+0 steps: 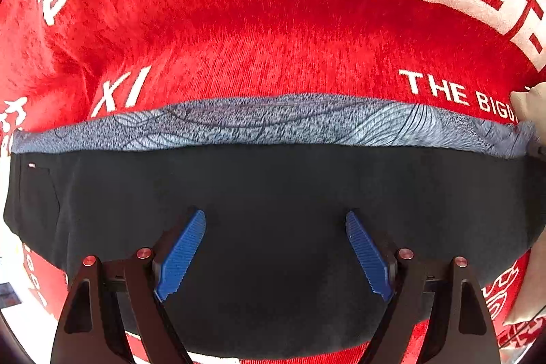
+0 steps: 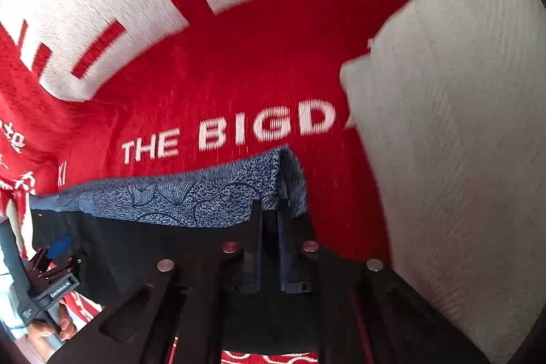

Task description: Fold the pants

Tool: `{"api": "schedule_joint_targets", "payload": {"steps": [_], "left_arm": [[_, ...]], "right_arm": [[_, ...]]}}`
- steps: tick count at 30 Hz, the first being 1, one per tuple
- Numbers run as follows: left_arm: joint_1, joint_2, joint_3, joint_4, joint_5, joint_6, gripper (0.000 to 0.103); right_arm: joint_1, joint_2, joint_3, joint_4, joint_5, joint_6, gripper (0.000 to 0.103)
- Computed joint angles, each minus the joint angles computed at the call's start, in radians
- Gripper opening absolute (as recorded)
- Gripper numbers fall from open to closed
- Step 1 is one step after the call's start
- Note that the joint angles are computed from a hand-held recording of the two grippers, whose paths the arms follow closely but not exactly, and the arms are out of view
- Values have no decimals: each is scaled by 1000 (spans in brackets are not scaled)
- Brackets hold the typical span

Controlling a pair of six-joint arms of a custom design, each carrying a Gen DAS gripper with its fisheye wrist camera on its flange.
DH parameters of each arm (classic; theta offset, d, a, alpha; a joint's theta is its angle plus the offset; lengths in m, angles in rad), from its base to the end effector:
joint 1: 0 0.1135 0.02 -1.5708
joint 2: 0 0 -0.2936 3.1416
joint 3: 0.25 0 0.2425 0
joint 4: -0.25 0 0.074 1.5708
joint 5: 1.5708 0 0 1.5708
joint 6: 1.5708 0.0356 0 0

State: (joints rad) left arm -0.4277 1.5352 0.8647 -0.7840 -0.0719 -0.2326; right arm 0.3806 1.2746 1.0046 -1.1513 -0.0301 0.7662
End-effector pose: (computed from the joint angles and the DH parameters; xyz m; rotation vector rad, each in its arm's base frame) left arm 0.2227 -0.0987 0.1992 0.2867 2.9943 0.0456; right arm 0.1789 0.0727 0.2811 0.5769 2.9726 0.1613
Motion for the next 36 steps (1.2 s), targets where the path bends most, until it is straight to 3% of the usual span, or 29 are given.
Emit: {"api": "schedule_joint_targets", "payload": {"steps": [2, 5, 6, 8, 12, 16, 18, 21, 25, 28, 32, 34, 36], "left_arm": [[-19, 32, 2, 39, -24, 4, 85], [-23, 89, 22, 92, -61, 1, 96], [-10, 95, 40, 74, -45, -1, 96], [22, 58, 54, 43, -22, 7, 96], [112, -37, 43, -1, -25, 83, 96], [182, 15, 1, 43, -68, 107, 96], [187, 50, -13, 90, -73, 92, 96], [168, 55, -12, 117, -88, 64, 96], [164, 87, 32, 90, -84, 38, 96], [141, 107, 37, 115, -105, 25, 96], [133, 131, 37, 150, -120, 4, 100], [187, 138, 57, 129, -84, 49, 100], [225, 95, 68, 95, -112, 98, 100]], "right_arm": [[-18, 32, 9, 10, 6, -13, 8], [31, 85, 15, -3, 61, 40, 11], [36, 90, 25, -19, 61, 60, 21], [49, 59, 43, -51, 66, 100, 30], [164, -16, 96, -105, 106, 179, 30], [312, 38, 90, -40, 99, 198, 30], [282, 57, 46, 6, 88, 177, 30], [315, -7, -97, 63, 92, 281, 26], [407, -28, -43, -64, 153, 374, 26], [396, -25, 4, 17, 166, 336, 26], [325, 115, 2, 176, 73, 183, 28], [346, 149, -27, 171, 90, 211, 27], [356, 73, -83, 194, 107, 266, 27]]}}
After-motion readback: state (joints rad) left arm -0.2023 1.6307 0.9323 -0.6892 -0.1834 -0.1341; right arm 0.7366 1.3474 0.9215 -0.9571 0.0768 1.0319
